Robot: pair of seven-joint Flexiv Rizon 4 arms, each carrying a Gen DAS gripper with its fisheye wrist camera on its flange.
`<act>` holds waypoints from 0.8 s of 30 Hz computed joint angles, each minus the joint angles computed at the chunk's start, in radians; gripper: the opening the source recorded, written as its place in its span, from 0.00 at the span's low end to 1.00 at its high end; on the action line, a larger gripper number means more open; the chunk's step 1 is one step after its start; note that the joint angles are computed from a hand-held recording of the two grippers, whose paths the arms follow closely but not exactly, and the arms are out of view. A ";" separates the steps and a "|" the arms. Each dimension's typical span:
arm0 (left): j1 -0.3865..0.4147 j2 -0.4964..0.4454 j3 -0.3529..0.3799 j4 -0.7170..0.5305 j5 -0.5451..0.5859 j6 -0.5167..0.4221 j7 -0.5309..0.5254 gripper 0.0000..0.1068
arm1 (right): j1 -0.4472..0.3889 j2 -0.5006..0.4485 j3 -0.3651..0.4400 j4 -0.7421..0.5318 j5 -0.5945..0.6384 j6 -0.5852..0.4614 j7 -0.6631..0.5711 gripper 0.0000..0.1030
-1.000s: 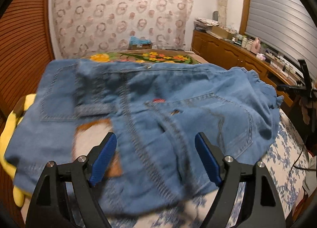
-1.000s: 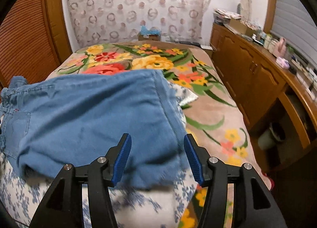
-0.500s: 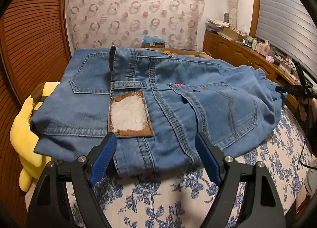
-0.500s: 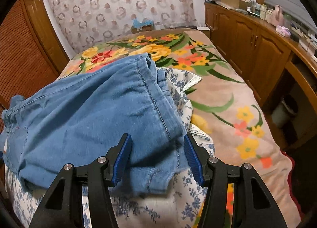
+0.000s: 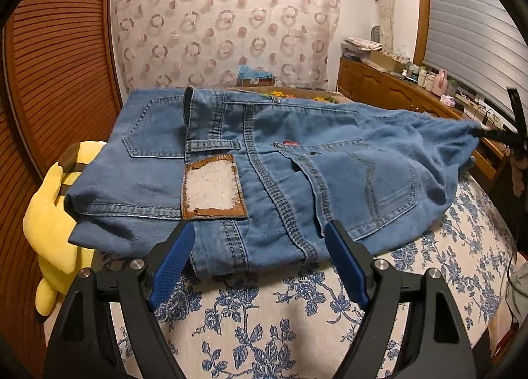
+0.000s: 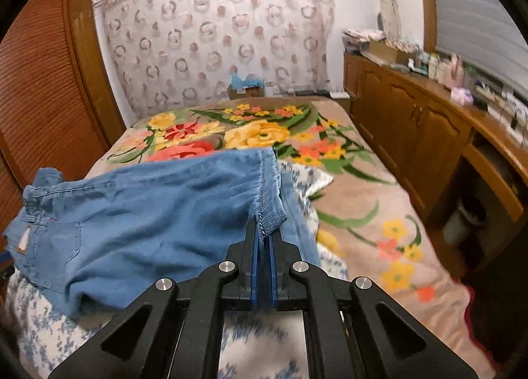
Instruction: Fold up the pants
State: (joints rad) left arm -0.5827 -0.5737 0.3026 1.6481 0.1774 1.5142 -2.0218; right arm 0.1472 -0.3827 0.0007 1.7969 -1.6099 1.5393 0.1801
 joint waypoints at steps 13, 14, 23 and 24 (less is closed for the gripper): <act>-0.019 0.013 0.023 -0.029 0.064 -0.067 -0.062 0.77 | 0.000 -0.014 0.000 0.078 0.037 -0.019 0.117 0.44; -0.014 0.012 0.020 -0.030 0.069 -0.070 -0.070 0.77 | 0.007 -0.013 0.002 0.082 0.072 -0.036 0.093 0.48; 0.006 0.002 0.004 -0.033 0.102 -0.083 -0.123 0.77 | 0.101 -0.026 0.013 0.063 0.453 -0.116 -0.161 0.52; 0.010 0.002 0.001 -0.034 0.103 -0.085 -0.125 0.77 | 0.114 -0.027 -0.003 0.060 0.455 -0.111 -0.161 0.52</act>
State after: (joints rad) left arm -0.5730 -0.5720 0.3036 1.6139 0.2809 1.4288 -2.1471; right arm 0.2611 -0.4099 -0.0019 1.8564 -1.1553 1.4284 0.0186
